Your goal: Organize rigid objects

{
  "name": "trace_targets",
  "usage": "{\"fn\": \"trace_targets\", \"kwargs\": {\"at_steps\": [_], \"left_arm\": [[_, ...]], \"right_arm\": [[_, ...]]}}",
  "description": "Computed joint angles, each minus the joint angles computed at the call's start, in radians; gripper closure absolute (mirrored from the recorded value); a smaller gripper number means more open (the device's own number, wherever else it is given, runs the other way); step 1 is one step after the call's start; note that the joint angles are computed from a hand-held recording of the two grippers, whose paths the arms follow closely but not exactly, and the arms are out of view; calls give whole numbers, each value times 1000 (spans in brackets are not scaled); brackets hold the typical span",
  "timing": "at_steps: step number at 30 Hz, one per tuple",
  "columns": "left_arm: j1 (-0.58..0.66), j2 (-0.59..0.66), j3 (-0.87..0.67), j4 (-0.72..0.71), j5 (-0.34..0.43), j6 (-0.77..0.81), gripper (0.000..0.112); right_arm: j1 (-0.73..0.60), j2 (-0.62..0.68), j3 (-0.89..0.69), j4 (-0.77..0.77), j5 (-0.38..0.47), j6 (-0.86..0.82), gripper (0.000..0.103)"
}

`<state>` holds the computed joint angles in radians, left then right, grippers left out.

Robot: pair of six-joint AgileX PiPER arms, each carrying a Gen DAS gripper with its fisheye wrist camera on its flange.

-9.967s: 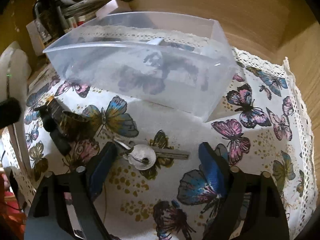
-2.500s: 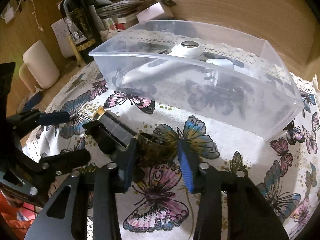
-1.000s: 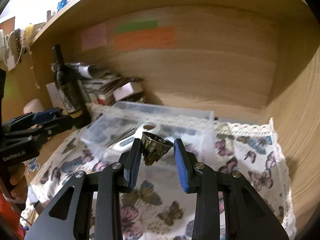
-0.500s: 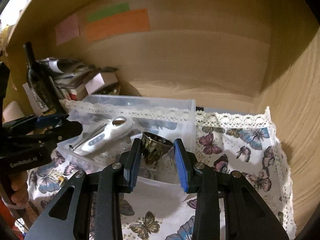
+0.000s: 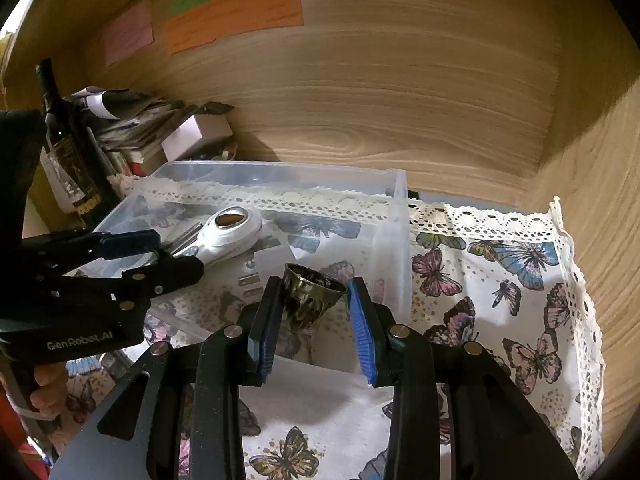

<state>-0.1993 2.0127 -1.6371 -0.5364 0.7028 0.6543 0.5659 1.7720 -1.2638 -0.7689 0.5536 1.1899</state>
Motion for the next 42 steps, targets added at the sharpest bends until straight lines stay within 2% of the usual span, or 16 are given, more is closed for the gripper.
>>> {"fn": "trace_targets", "kwargs": {"at_steps": [2, 5, 11, 14, 18, 21, 27, 33, 35, 38, 42], "left_arm": [[3, -6, 3, -2, 5, 0, 48], [10, -28, 21, -23, 6, 21, 42], [38, -125, 107, -101, -22, 110, 30], [62, -182, 153, -143, -31, 153, 20], [103, -262, 218, -191, -40, 213, 16], [149, -320, 278, -235, -48, 272, 13], [226, -380, 382, -257, -65, 352, 11], [281, -379, 461, -214, -73, 392, 11], [297, -370, 476, -201, -62, 394, 11], [315, -356, 490, -183, -39, 387, 11], [300, -348, 500, -141, -36, 358, 11]], "right_arm": [[6, 6, -10, -3, 16, -2, 72], [2, -5, -6, 17, 7, -18, 62], [33, -38, -5, -30, 39, 19, 58], [65, -69, 7, -92, 61, 70, 49], [106, -106, 19, -136, 84, 90, 45], [145, -132, 41, -182, 96, 130, 35], [198, -135, 66, -144, 72, 133, 34], [223, -61, 66, 45, -10, 18, 34], [217, -30, 61, 165, -58, -79, 34], [221, 20, 20, 269, -48, -184, 35], [232, 81, -39, 307, -6, -234, 49]]}}
